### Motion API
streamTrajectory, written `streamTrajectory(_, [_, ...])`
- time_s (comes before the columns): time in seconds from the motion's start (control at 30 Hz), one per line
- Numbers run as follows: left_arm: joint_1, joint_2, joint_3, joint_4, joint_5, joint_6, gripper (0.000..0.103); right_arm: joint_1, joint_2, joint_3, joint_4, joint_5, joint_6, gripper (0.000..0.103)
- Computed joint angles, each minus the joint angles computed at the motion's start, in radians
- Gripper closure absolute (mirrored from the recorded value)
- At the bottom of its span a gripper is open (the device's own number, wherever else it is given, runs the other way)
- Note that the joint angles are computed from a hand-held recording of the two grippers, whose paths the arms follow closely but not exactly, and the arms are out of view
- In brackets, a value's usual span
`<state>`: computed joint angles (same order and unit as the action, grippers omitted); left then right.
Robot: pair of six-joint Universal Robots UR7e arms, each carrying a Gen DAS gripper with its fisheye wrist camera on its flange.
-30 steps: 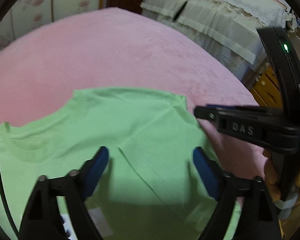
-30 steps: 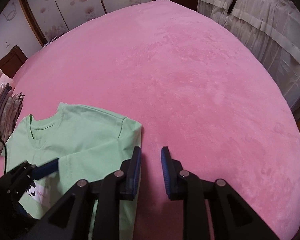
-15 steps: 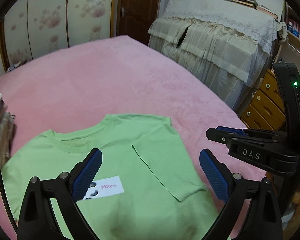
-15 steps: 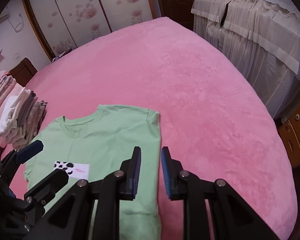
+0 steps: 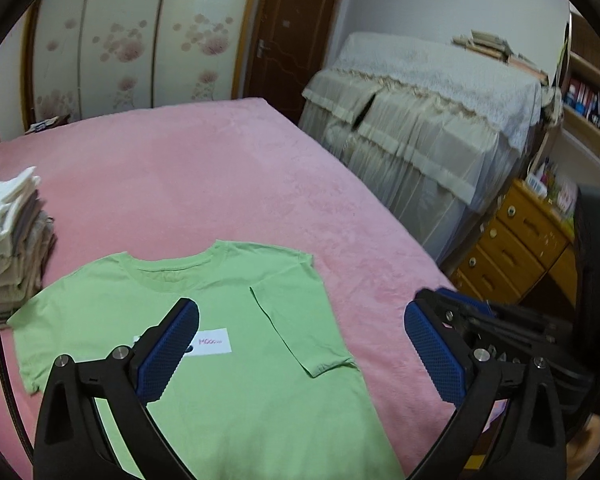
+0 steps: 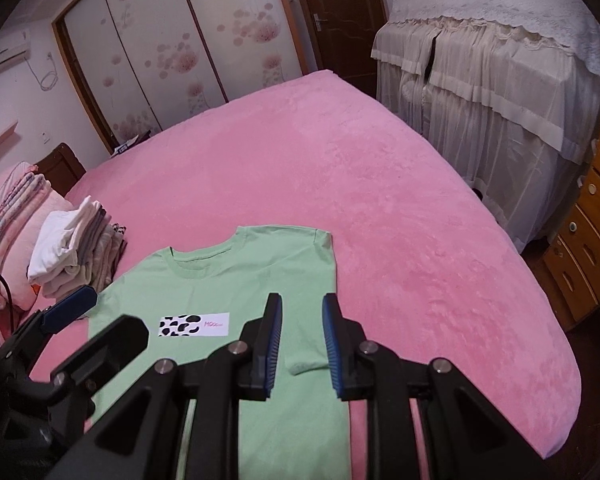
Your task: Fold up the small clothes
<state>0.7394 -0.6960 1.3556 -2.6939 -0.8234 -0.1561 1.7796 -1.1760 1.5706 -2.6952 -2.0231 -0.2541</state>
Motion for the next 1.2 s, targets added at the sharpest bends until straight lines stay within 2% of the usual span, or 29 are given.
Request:
streamTrajectory(0.17, [-0.055,-0.078,0.120,-0.073,0.105,0.030,0.001,0.045,-0.059,0.093,-0.054,-0.038,0.001,0.082])
streamTrajectory(0.3, [-0.094,-0.143,0.204,-0.087,0.211,0.062,0.001,0.088,-0.080,0.140,-0.092,-0.069,-0.018,0.073])
streamTrajectory(0.6, [-0.125,-0.338,0.395,-0.041,0.349,-0.030,0.001,0.197,-0.076,0.185,-0.149,-0.072,-0.028,0.071])
streamTrajectory(0.73, [-0.123,-0.418,0.462,0.007,0.390,-0.088,0.001,0.247,-0.046,0.200,-0.203,-0.087,-0.045,0.070])
streamTrajectory(0.8, [-0.123,-0.453,0.498,0.007,0.435,-0.100,0.001,0.269,-0.025,0.203,-0.221,-0.090,-0.052,0.069])
streamTrajectory(0.9, [-0.119,-0.499,0.544,0.016,0.500,-0.103,0.001,0.291,0.009,0.196,-0.208,-0.073,-0.044,0.067])
streamTrajectory(1.03, [-0.087,-0.562,0.585,0.100,0.548,-0.154,0.001,0.311,0.080,0.173,-0.186,-0.050,-0.048,0.067])
streamTrajectory(1.1, [-0.061,-0.583,0.603,0.099,0.566,-0.145,0.001,0.317,0.117,0.161,-0.175,-0.038,-0.049,0.067])
streamTrajectory(1.2, [-0.010,-0.602,0.626,0.013,0.611,-0.069,0.001,0.322,0.181,0.133,-0.154,-0.010,-0.058,0.067])
